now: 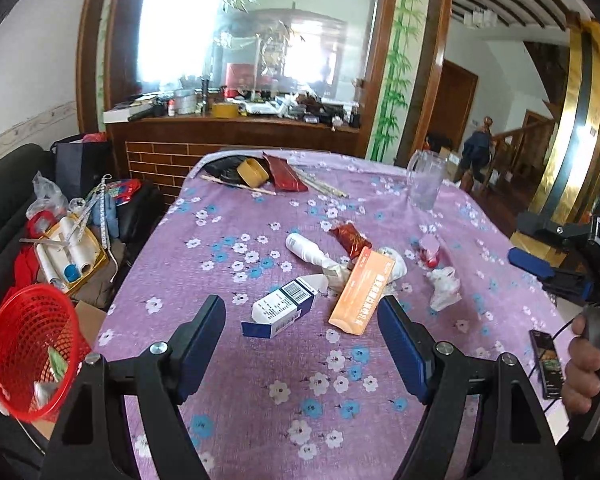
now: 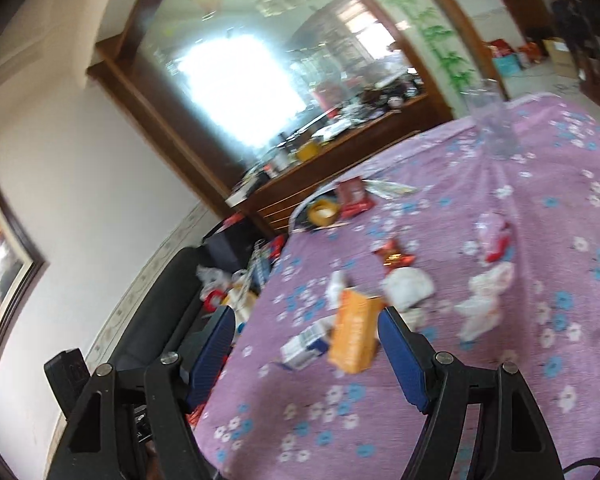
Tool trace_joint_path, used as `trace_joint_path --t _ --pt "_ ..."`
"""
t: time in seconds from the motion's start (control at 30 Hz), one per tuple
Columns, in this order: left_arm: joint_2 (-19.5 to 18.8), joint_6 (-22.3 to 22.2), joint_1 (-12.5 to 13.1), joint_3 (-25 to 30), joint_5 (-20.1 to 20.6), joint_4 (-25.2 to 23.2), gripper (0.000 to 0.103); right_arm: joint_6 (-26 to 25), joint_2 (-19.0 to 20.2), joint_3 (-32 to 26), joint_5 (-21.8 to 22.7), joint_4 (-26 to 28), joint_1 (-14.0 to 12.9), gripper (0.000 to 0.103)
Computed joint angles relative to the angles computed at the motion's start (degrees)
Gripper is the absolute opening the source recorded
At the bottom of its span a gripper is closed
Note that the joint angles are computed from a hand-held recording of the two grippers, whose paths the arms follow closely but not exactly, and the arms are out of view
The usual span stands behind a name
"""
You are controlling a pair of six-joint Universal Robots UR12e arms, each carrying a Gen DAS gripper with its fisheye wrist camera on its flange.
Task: Collect trash
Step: 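Move both open tools back over the table trash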
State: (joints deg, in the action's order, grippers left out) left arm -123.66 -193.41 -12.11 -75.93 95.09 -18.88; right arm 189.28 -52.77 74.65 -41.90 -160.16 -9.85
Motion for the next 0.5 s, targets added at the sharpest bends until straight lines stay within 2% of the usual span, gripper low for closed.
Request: trace_joint_path --t 0.1,0.27,0.5 --pt "-1.61 1.70 0.20 2.18 -0.39 -2.11 0.079 1.99 0.82 -0.71 -3.09 0.03 -0.36 0.077" --pt "-4.39 2.98 0.93 5.93 -2.82 -6.35 0.079 3.48 2.72 -3.26 -7.49 3.22 -0.64 0.077" --pt "-8.79 4.68 1.66 12.09 -4.73 -12.02 0.079 2.60 5.54 -7.40 -14.24 8.05 0.17 0.077"
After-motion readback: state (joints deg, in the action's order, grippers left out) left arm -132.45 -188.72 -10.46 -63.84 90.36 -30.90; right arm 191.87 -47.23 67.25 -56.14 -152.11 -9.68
